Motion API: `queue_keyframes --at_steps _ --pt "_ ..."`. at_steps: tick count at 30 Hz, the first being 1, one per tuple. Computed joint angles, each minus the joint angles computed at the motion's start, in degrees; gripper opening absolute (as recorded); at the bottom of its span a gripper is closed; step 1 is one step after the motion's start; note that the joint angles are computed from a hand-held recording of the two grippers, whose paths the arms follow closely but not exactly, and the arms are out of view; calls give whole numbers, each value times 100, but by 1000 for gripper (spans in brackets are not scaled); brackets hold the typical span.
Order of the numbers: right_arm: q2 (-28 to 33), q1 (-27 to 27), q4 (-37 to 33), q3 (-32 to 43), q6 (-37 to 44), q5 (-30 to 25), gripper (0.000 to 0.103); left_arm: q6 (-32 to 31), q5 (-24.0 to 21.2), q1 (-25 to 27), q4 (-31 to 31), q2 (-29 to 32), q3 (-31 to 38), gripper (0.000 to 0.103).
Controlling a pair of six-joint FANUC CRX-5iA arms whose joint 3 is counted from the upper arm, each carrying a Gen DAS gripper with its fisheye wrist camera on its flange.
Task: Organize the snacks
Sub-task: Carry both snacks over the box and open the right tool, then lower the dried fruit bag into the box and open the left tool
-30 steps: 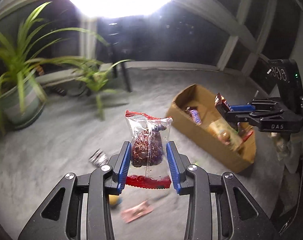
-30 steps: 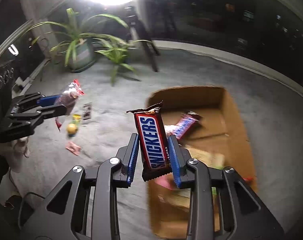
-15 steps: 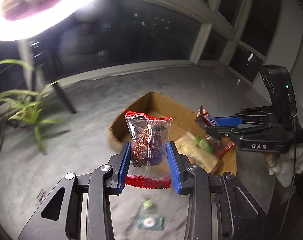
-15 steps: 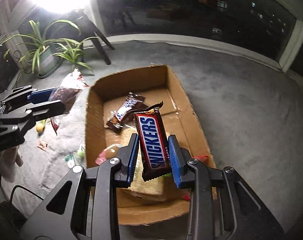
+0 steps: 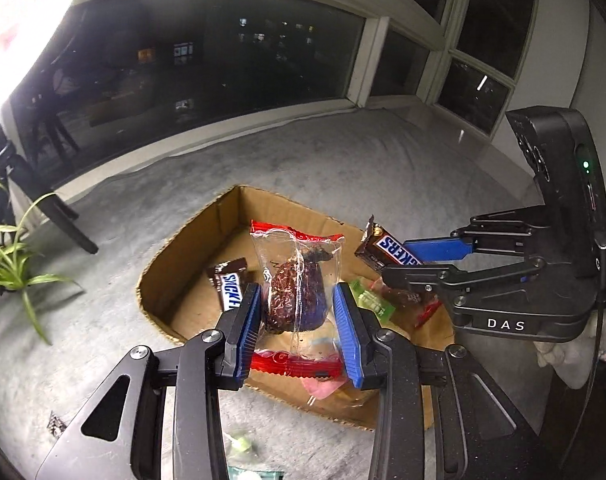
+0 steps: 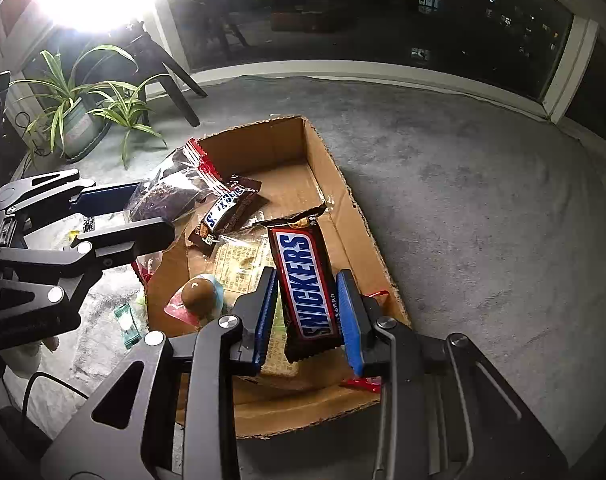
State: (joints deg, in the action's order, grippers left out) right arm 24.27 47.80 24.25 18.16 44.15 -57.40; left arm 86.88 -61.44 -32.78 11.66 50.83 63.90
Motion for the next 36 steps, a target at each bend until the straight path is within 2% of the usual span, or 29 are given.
queue_keyframes --at_steps 5,7,8,9,14,24,31,36 --pt "-40 37 110 -66 -62 55 32 45 -106 -40 -111 73 186 36" --pt "-39 50 143 -60 -79 47 40 65 -123 -40 -133 67 186 36" --pt "-43 63 208 -81 -119 54 50 74 -98 -36 -140 38 135 36" --pt "-56 83 295 -123 -178 81 55 86 -82 -34 -143 15 101 36" --pt "-89 116 325 -142 -205 163 55 168 88 -15 -180 -187 -198 37" --pt "-128 283 420 -165 -241 453 57 306 878 222 -250 -1273 -1838 37" --pt "-79 461 231 -3 -12 648 57 748 1262 506 -635 -2220 -3140 37" --pt "97 641 -126 301 493 714 57 1184 1459 740 -884 -2904 -4108 37"
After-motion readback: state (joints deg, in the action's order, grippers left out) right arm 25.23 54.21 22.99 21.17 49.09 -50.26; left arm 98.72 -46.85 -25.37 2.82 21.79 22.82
